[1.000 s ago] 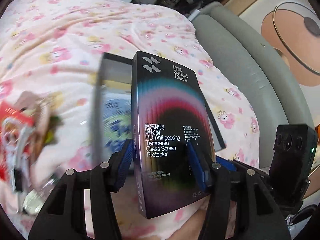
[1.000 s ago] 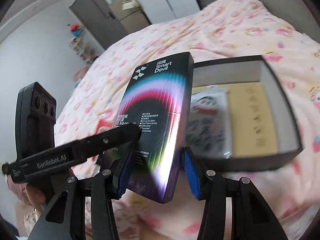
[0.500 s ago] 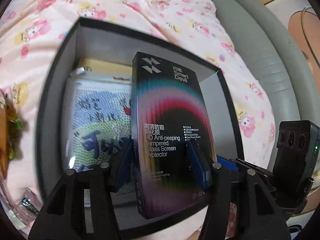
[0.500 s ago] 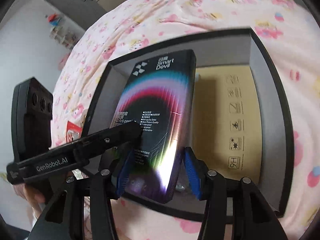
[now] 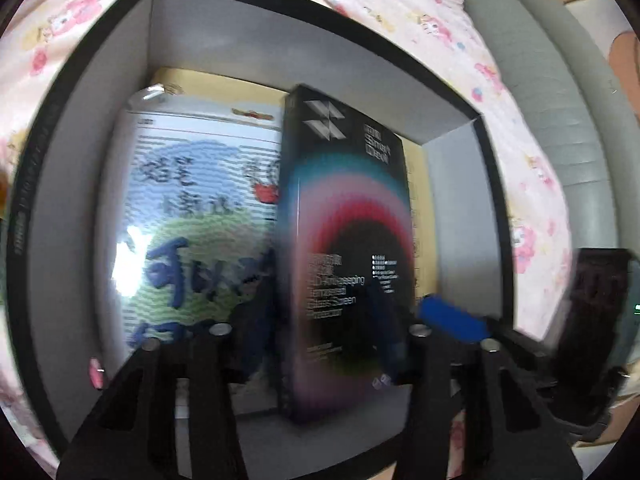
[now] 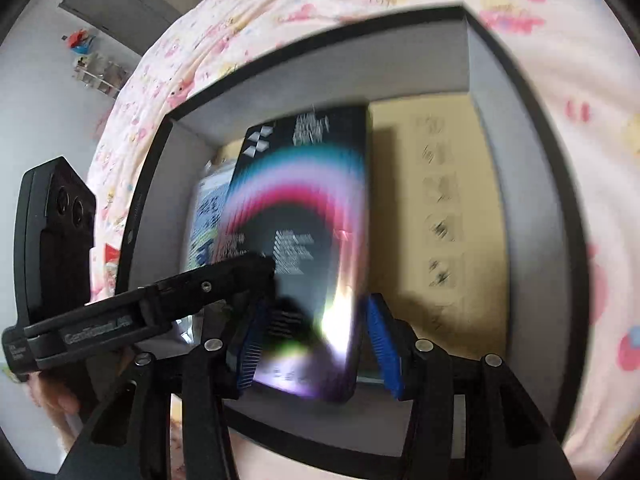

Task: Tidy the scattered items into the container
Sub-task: 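Lower the Smart Devil box into the black box beside the kit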

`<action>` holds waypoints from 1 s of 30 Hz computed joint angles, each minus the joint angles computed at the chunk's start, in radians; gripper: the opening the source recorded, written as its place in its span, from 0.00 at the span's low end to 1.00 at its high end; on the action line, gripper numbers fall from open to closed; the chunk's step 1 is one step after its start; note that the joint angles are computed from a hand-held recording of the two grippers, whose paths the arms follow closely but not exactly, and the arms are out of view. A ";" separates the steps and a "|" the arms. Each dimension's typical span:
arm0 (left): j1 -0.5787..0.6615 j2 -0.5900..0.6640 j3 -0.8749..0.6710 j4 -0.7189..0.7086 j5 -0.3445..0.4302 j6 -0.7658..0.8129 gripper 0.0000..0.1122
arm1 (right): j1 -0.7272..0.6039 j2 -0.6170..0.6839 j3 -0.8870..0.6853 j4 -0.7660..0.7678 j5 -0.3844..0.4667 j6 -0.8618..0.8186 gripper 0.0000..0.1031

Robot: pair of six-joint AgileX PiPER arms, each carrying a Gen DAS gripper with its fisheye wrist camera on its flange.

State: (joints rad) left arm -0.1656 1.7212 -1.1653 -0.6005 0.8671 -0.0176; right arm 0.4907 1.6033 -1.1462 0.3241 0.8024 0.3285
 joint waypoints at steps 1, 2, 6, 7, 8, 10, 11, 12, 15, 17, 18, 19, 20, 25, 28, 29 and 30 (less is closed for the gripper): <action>-0.004 0.002 -0.009 0.014 0.008 -0.011 0.38 | 0.014 -0.013 -0.002 -0.057 -0.005 0.044 0.45; -0.006 0.005 -0.020 0.024 0.021 -0.018 0.38 | 0.029 -0.027 -0.004 -0.119 -0.007 0.094 0.45; -0.029 -0.011 -0.052 0.132 0.027 -0.109 0.38 | 0.062 -0.053 -0.018 -0.265 -0.001 0.205 0.45; -0.042 -0.022 -0.062 0.198 0.021 -0.165 0.38 | 0.067 -0.050 -0.033 -0.299 0.009 0.220 0.45; -0.049 -0.027 -0.063 0.234 0.011 -0.201 0.33 | 0.068 -0.050 -0.047 -0.320 0.018 0.228 0.45; -0.050 -0.033 -0.072 0.275 0.016 -0.274 0.28 | 0.069 -0.027 -0.091 -0.331 0.047 0.183 0.43; -0.058 -0.027 -0.083 0.292 0.024 -0.292 0.28 | 0.069 -0.014 -0.107 -0.331 0.062 0.157 0.42; -0.070 -0.018 -0.093 0.315 0.028 -0.307 0.28 | 0.076 0.004 -0.126 -0.348 0.079 0.151 0.41; -0.099 0.017 -0.112 0.322 0.043 -0.306 0.28 | 0.082 0.019 -0.129 -0.361 0.084 0.164 0.39; -0.103 0.037 -0.124 0.267 0.043 -0.276 0.29 | 0.081 0.008 -0.110 -0.357 0.064 0.167 0.39; -0.111 0.051 -0.141 0.259 0.046 -0.276 0.28 | 0.086 0.005 -0.107 -0.383 0.064 0.191 0.39; -0.112 0.074 -0.167 0.212 0.058 -0.235 0.28 | 0.092 0.006 -0.106 -0.421 0.067 0.222 0.39; -0.105 0.093 -0.189 0.149 0.078 -0.177 0.25 | 0.097 0.009 -0.109 -0.455 0.077 0.251 0.39; -0.120 0.114 -0.258 0.228 0.095 -0.215 0.23 | 0.065 0.016 -0.102 -0.405 0.073 0.221 0.37; -0.096 0.119 -0.231 0.204 0.094 -0.194 0.23 | 0.060 0.025 -0.111 -0.419 0.075 0.236 0.37; -0.091 0.127 -0.237 0.206 0.099 -0.190 0.23 | 0.052 0.029 -0.115 -0.411 0.072 0.235 0.37; -0.094 0.139 -0.240 0.210 0.098 -0.189 0.23 | 0.043 0.033 -0.120 -0.402 0.073 0.228 0.37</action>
